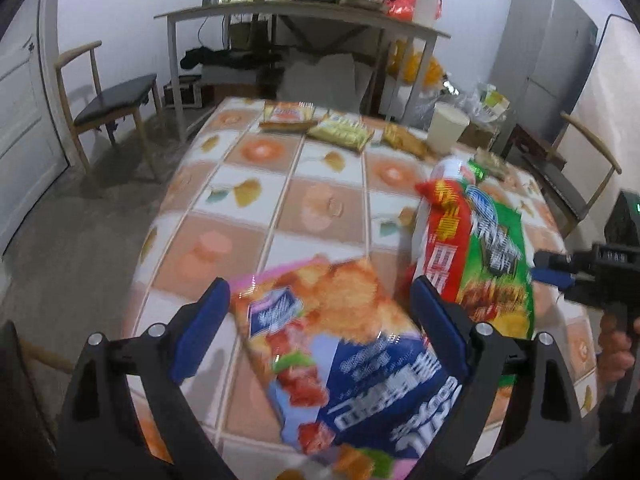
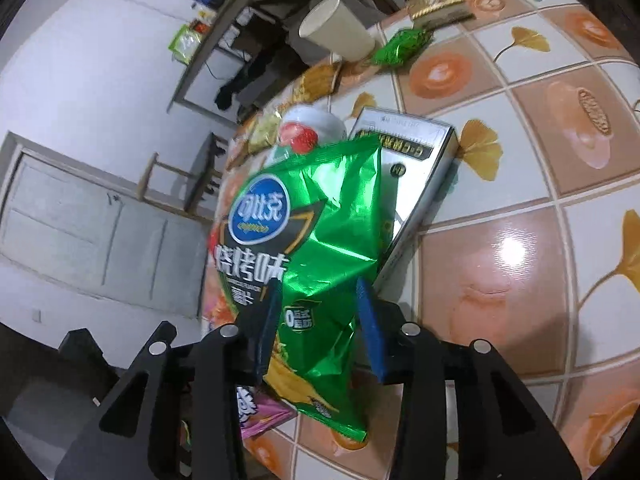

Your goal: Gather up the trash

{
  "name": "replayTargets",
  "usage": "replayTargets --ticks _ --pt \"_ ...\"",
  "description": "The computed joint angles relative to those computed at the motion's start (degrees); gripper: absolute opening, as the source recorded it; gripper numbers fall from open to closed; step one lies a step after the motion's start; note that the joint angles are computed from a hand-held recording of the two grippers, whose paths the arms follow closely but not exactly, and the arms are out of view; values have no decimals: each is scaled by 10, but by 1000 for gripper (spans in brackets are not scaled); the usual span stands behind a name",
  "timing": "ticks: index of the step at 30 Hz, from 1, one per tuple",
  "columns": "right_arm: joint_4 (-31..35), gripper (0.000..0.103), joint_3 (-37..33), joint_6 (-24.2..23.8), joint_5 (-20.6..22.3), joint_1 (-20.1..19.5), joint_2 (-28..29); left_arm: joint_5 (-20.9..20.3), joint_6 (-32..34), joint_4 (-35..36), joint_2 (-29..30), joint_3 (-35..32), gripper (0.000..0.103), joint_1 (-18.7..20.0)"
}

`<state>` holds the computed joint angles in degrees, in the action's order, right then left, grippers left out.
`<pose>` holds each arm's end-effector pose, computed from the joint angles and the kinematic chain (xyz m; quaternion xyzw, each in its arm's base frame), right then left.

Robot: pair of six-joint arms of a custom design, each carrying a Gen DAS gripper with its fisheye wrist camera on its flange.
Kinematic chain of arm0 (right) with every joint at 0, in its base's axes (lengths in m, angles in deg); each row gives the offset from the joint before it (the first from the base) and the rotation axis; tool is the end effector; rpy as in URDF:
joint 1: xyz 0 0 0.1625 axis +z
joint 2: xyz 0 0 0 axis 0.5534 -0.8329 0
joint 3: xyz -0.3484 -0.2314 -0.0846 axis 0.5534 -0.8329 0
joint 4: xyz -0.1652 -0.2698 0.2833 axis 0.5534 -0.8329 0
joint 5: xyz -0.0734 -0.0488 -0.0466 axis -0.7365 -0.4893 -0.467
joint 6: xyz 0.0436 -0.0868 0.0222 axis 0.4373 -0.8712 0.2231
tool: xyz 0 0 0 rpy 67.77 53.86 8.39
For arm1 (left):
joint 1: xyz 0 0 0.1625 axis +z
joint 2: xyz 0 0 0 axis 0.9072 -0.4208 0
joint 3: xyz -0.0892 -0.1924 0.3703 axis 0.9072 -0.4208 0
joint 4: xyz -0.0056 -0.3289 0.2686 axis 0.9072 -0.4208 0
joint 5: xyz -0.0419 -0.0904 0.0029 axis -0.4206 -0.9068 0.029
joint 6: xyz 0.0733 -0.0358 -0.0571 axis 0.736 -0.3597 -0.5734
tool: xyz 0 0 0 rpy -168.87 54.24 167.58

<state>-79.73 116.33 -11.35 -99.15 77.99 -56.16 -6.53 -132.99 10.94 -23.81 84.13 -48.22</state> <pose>0.4182 -0.6691 0.2423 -0.2335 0.9685 0.0779 0.0373 -0.3220 -0.3151 0.3422 -0.2099 0.7560 -0.4674 0.4075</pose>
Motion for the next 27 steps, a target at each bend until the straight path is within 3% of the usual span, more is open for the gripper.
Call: replayTargets --ticks 8,18,27 --pt "12 36 11 -42 -12 24 -4 -39 27 -7 25 19 84 7" --pt "43 35 -4 -83 -9 57 22 -74 -76 -1 -28 68 84 -33" --pt "61 35 -76 -99 9 89 91 -86 -105 -12 -45 87 84 -51"
